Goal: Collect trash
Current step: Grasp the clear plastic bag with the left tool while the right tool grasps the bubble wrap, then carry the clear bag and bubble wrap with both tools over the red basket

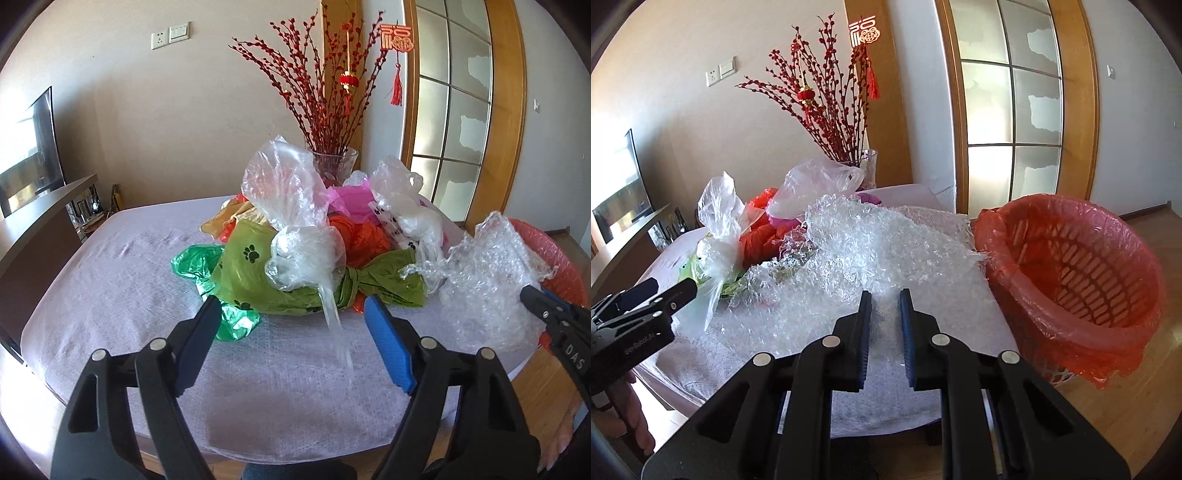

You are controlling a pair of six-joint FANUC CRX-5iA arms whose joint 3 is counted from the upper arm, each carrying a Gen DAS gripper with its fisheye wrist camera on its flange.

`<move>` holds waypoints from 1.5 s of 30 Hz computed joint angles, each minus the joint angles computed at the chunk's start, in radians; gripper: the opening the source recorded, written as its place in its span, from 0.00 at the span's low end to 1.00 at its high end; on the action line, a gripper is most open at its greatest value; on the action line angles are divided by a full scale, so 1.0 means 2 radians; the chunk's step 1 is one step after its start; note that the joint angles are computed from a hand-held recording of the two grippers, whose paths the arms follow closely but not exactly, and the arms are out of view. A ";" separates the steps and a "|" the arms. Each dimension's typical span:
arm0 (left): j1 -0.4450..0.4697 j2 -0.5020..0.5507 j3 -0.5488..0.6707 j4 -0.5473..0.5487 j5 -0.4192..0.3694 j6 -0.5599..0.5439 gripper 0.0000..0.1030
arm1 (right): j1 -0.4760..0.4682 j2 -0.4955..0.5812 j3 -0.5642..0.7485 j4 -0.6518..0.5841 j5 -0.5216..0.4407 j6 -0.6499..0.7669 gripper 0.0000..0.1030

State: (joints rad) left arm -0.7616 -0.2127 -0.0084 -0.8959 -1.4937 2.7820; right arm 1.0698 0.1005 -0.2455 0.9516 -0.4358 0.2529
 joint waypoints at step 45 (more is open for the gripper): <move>0.046 -0.004 0.082 0.116 0.205 -0.190 0.02 | -0.046 -0.040 -0.012 0.042 0.013 -0.027 0.15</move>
State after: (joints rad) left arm -0.6698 -0.2212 0.1564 -0.6632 -1.0836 2.4018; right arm 0.9769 0.0197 -0.2700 1.0363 -0.4096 0.1980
